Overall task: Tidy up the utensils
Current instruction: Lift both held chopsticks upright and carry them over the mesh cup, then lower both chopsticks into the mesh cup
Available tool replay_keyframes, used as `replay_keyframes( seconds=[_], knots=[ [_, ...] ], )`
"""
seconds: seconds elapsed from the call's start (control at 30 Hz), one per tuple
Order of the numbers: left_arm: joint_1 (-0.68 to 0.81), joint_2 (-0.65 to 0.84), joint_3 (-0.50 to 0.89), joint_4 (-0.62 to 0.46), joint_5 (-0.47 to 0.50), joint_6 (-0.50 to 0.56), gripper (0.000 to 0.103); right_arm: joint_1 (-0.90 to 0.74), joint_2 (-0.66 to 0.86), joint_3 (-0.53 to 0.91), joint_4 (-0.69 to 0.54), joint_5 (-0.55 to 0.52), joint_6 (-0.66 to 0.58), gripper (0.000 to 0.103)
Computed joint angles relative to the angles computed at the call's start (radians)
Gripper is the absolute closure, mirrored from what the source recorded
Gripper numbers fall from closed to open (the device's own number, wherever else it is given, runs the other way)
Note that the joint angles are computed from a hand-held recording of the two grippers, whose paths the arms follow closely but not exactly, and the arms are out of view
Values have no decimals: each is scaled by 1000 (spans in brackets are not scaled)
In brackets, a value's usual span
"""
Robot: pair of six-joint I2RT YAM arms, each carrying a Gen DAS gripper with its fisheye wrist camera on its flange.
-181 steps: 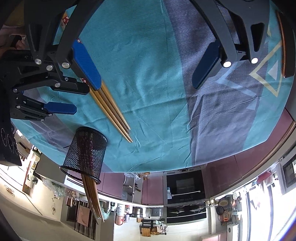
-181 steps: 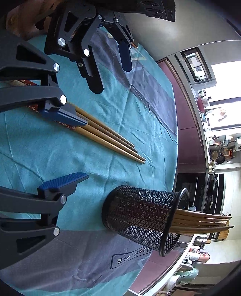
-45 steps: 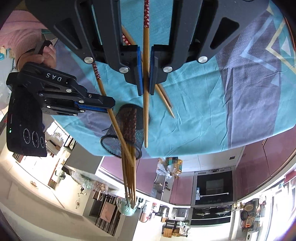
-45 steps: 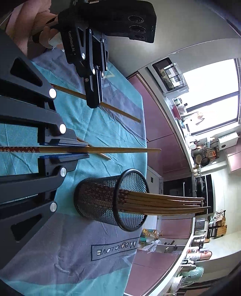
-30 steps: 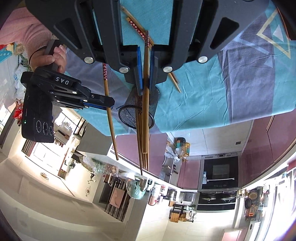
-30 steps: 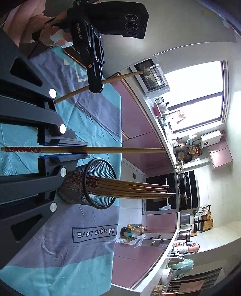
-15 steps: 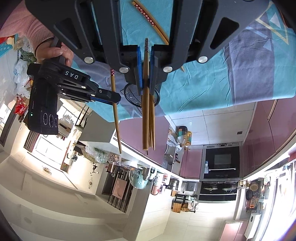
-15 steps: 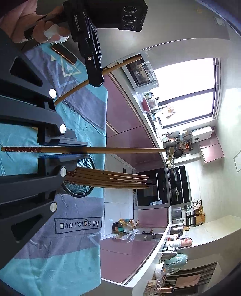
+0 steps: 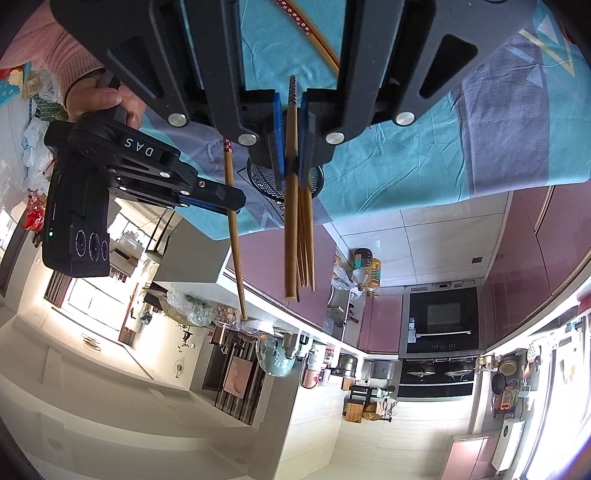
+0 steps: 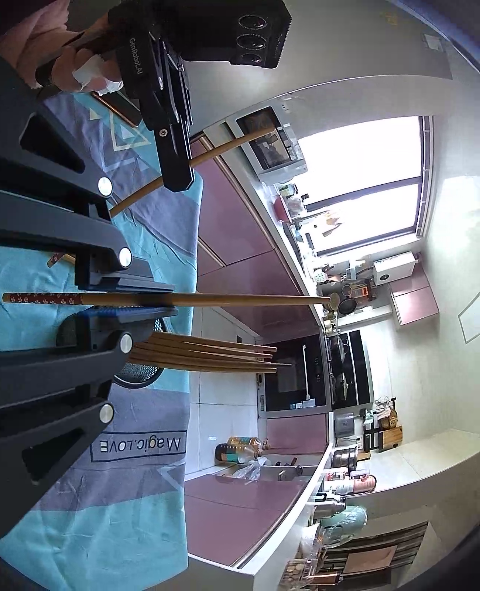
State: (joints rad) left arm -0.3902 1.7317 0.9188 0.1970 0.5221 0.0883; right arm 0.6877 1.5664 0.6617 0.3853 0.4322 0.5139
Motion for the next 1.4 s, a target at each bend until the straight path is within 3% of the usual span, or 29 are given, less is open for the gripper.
replay_keyframes(
  seconds=[0.97,1.4],
  knots=[
    [-42,-69,93,-26,-25,-14,96,-94,11,110,9,-30,-83,97],
    [-74,42,185,-31,-56,-17,96,-145,113,144,52,-44,-45,97]
  ],
)
